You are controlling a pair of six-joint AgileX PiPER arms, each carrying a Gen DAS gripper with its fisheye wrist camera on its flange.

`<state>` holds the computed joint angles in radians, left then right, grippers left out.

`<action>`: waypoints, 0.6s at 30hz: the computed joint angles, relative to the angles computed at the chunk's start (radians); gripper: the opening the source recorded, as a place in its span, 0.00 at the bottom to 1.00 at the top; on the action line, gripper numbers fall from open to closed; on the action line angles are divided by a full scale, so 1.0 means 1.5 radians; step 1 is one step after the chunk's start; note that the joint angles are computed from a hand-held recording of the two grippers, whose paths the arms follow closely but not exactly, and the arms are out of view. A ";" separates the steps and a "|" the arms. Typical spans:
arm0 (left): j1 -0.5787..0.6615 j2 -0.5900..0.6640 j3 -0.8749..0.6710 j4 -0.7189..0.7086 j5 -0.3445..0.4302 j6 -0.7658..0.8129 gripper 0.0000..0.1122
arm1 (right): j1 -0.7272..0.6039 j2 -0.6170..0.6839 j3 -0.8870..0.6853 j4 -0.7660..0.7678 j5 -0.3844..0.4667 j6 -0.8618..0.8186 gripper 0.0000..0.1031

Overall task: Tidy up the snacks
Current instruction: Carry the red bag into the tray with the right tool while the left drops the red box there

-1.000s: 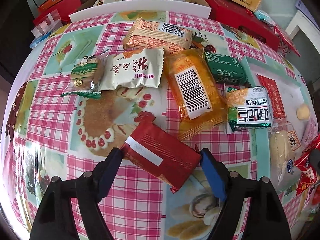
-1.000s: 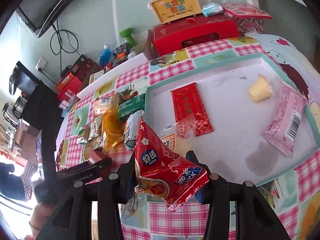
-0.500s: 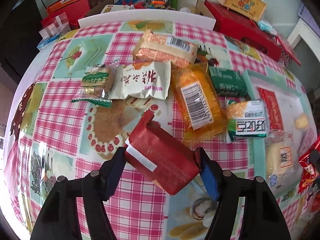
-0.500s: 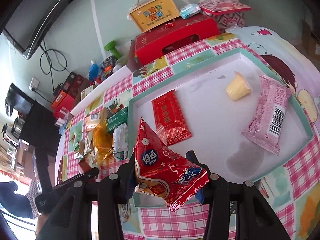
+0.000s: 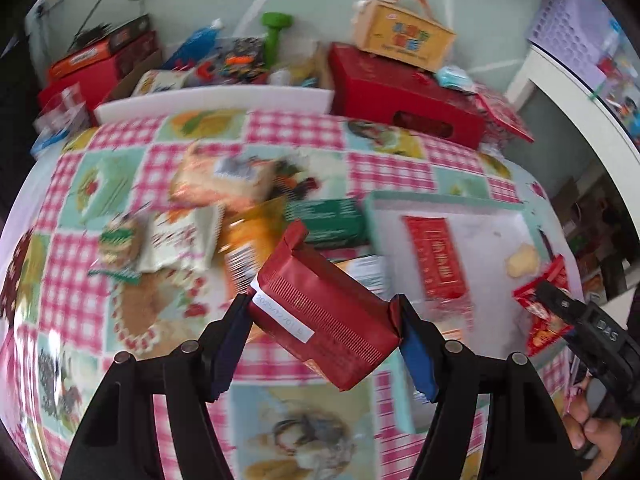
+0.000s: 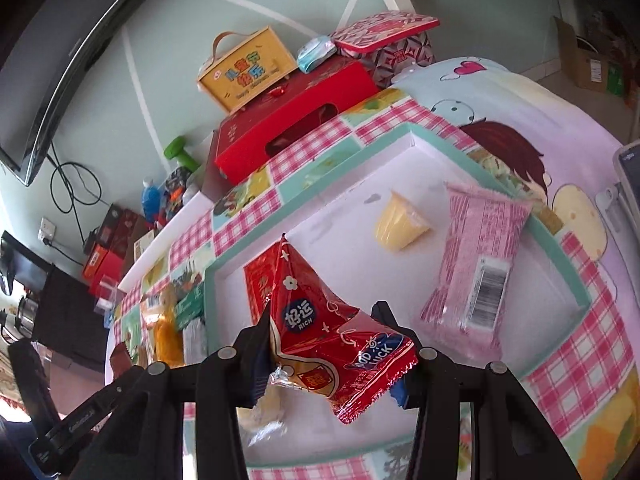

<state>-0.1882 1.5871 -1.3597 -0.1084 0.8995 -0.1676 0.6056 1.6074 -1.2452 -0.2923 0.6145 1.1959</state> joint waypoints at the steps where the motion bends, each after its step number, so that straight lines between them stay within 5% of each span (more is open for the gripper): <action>1: -0.017 0.014 -0.022 0.000 0.004 0.004 0.63 | -0.004 0.002 0.000 -0.007 -0.002 0.002 0.48; 10: -0.128 0.178 -0.228 0.029 0.046 -0.026 0.64 | -0.041 -0.006 0.025 -0.024 -0.028 0.009 0.48; 15: -0.142 0.209 -0.260 0.053 0.048 -0.062 0.72 | -0.054 -0.001 0.023 -0.026 -0.015 0.007 0.51; 18: -0.141 0.199 -0.245 0.078 0.048 -0.083 0.73 | -0.061 0.001 0.026 -0.011 -0.015 -0.003 0.60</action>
<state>-0.4001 1.8861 -1.7275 0.0085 0.9722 -0.2928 0.5144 1.6095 -1.2061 -0.3094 0.5924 1.1917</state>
